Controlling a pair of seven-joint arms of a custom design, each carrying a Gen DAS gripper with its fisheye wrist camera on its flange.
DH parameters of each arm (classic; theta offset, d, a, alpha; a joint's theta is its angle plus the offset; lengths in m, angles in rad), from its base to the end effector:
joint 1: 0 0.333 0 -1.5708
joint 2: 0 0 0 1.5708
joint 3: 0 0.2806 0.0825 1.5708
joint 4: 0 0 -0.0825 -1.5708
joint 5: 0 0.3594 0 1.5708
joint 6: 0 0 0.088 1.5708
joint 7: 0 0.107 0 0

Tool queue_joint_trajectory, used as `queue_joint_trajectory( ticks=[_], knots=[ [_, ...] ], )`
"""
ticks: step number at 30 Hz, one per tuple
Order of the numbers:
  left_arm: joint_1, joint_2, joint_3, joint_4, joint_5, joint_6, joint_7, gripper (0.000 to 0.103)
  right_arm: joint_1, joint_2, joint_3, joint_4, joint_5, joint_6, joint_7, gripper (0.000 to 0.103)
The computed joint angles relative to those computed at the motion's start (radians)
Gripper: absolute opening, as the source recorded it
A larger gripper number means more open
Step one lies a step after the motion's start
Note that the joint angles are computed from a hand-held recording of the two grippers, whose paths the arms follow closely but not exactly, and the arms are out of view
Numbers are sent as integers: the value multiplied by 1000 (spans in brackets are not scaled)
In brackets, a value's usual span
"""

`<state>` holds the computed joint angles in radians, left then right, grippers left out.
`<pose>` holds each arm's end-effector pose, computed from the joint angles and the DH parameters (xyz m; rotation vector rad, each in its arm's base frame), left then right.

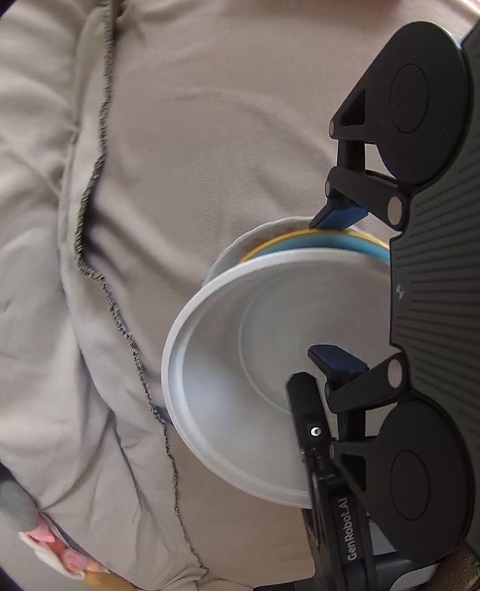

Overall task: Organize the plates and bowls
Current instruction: 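Lower the bowl stack into the steel bowl and open both tools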

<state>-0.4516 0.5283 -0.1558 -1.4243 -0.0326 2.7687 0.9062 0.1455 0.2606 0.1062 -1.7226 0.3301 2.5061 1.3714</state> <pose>0.6018 -0.3852 0.4704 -2.1470 1.8704 -1.2463 0.6254 0.1523 0.4661 -2.0050 1.5968 -0.1953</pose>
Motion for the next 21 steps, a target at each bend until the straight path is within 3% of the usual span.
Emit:
queue_joint_trajectory(
  ticks=[2,6,12,16,21],
  knots=[
    [22,-23,-13,-57,-28,52,4,62,29,0,-13,-11,-66,38,57,67],
    [125,-50,-126,-149,-182,161,138,58,79,6,-34,-29,-213,120,191,66],
    [156,-93,-154,-214,-303,188,226,49,99,-43,-37,-97,-328,213,306,66],
    [127,-108,-122,-221,-308,179,221,49,95,-50,-34,-104,-351,204,348,66],
    [36,-120,-21,-218,-204,173,107,52,82,-47,-30,-111,-336,194,373,66]
  ],
)
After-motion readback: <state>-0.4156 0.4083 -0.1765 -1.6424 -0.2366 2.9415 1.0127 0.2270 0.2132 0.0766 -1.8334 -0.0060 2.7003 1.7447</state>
